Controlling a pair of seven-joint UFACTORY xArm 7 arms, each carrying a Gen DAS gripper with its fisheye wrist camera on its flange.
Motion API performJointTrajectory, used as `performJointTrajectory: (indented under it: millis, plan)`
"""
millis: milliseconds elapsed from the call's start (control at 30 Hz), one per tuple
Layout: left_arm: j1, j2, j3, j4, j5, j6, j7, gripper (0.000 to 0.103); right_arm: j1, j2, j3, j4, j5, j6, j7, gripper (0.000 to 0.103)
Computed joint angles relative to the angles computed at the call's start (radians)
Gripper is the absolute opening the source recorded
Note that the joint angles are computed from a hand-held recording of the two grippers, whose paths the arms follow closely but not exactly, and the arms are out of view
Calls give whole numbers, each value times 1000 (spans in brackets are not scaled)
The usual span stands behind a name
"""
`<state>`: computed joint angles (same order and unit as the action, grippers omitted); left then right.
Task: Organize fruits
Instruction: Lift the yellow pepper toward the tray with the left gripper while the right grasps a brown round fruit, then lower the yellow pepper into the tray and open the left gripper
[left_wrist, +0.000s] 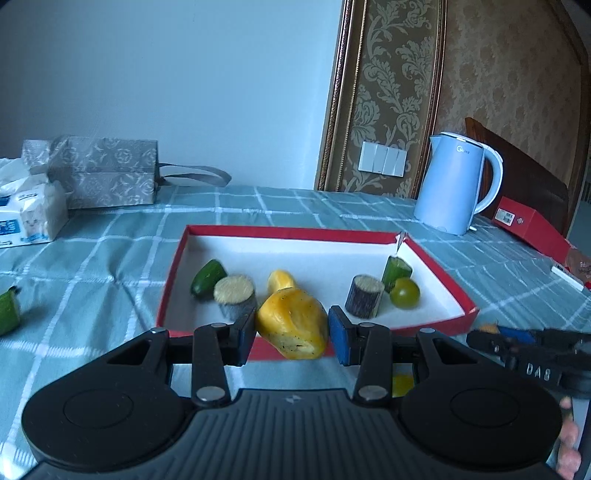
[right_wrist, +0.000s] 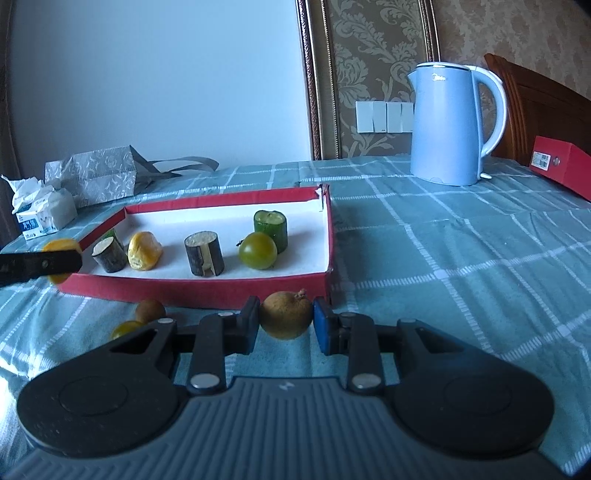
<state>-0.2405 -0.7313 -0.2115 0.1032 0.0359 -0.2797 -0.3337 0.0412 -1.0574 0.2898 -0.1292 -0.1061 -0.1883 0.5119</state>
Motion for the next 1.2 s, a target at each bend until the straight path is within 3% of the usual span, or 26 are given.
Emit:
performJointTrajectory:
  millis: [433,633,767,867,1000,1200]
  plan:
    - [98,228,-115,131,-45,-65,41,41,0,14,0,2,1,-10,4,29]
    - [164,320,-209,201,-110,-72,94,41,6,19,-5,2,3,-14,-1,29]
    - [267,354,-350,235,-202,-83,159,41,10,25,-12,3,4,-15,-7,29]
    - [314,370,-419,250,-266,-99,203,41,12,38,-15,10,5,-12,-12,29]
    - [488,358,-640,276,-410,-109,276,41,12,46,-15,13,6,-9,-18,29]
    - [669,320,-807,308,-449,-81,230,42,3,63,-3,21,11,-10,-16,29]
